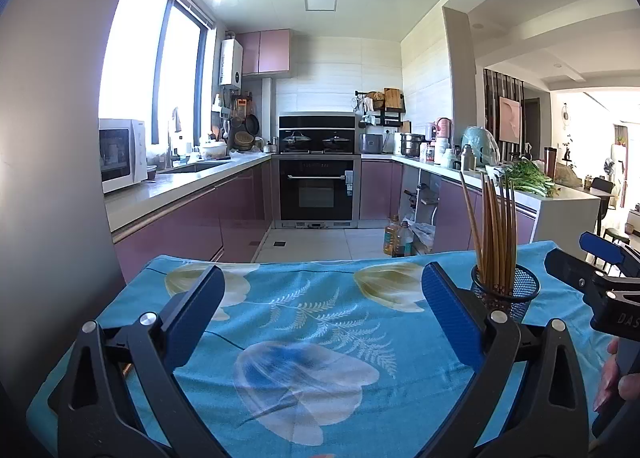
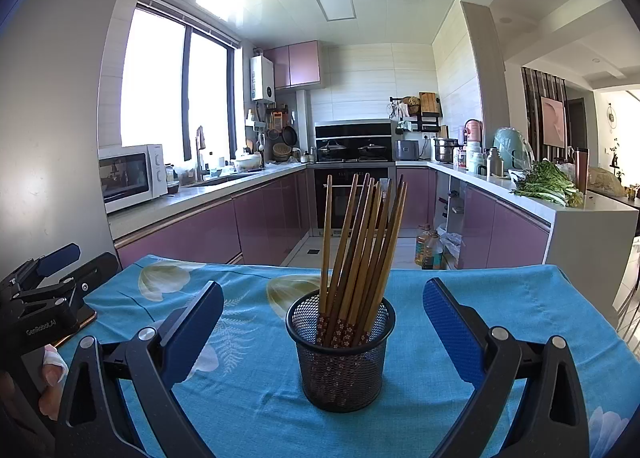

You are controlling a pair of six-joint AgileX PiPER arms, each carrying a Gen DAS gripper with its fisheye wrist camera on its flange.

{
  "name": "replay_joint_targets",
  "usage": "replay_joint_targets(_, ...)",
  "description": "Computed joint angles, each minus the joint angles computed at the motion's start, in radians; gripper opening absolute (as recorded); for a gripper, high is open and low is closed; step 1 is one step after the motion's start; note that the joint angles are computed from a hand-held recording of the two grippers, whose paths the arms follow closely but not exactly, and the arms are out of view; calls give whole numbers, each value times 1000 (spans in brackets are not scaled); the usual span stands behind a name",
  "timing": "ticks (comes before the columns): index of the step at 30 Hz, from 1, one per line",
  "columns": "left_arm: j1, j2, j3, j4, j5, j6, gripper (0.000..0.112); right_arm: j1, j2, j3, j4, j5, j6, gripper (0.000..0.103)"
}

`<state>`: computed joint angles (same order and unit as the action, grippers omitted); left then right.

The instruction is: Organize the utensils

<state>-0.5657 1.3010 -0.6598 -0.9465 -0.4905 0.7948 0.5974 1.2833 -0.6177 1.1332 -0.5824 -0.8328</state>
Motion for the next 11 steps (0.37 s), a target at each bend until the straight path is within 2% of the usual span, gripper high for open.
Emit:
replay_joint_targets(3, -1, 6, -2, -5, 4, 7, 97, -4, 3, 1, -2, 1, 4, 97)
replay_joint_targets(6, 26, 17, -21, -26, 67, 23, 97, -27, -2, 9, -8, 18, 4, 97)
replay_joint_targets(8, 45, 35, -33, -49, 91, 45, 97, -77, -5, 17, 2, 57, -5, 97)
replay_joint_targets(11, 90, 75, -63, -108, 140, 122, 97, -213, 18, -4, 158, 156, -177, 97)
